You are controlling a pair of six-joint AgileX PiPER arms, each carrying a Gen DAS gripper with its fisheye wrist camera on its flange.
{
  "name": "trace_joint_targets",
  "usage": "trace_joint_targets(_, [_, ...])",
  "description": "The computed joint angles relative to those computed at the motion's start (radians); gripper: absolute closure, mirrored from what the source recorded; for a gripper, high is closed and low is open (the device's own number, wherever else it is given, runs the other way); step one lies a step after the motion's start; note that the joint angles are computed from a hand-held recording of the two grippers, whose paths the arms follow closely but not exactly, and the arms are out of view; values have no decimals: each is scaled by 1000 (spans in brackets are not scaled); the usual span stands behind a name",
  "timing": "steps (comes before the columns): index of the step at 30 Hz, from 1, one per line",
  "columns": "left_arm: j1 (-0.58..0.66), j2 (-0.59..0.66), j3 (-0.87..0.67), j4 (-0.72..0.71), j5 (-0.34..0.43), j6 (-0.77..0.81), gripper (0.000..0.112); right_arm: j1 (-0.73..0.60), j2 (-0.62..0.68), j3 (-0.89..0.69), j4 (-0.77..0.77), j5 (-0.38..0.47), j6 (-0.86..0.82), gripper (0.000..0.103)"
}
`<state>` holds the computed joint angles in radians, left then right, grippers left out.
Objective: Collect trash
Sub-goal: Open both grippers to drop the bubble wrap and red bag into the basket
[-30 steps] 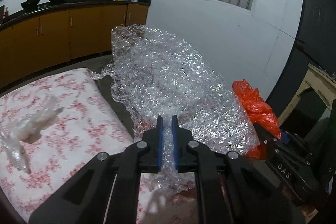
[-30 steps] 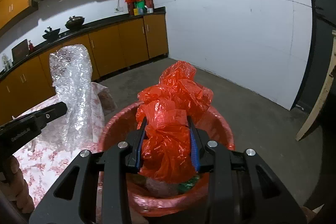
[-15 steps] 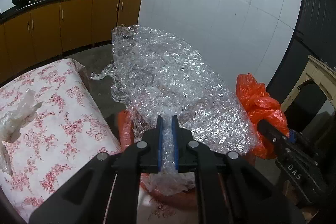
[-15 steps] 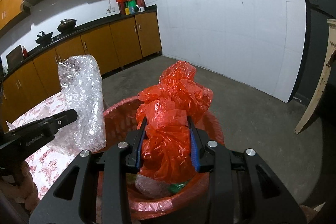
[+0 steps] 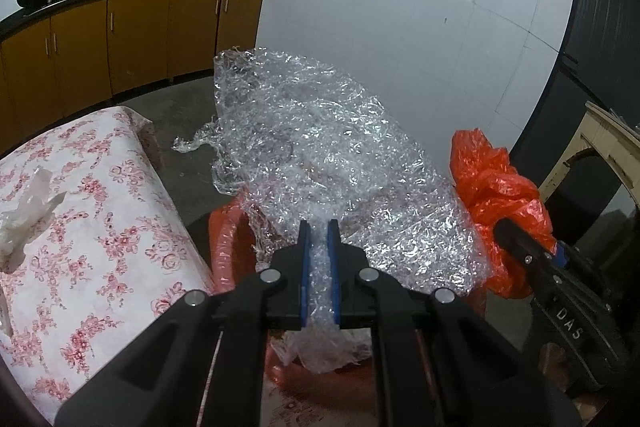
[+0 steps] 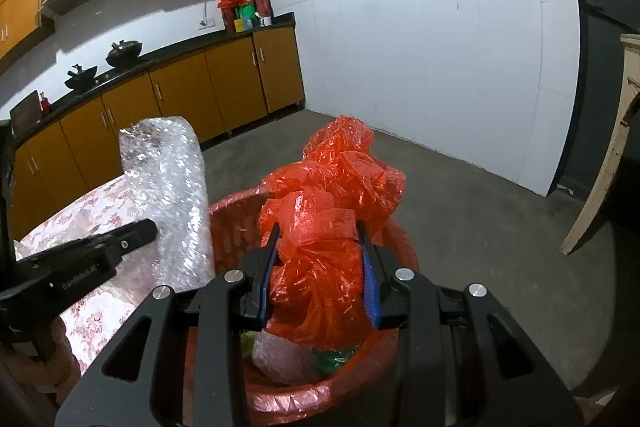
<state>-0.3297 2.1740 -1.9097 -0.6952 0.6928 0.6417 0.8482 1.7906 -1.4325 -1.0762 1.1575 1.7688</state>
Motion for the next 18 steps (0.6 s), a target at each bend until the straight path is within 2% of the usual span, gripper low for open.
trace_joint_targets(3, [5, 20, -27, 6, 17, -20, 100, -12, -2, 3, -1, -38, -10, 66])
trace_joint_targets(8, [19, 33, -36, 7, 21, -33, 85, -12, -15, 34, -7, -59, 12, 49])
trace_joint_targets(11, [29, 22, -13, 7, 1, -33, 77, -1, -20, 45, -13, -35, 27, 39])
trace_joint_targets(18, [63, -26, 65, 16, -57, -27, 70, 16, -23, 42, -9, 23, 24, 34])
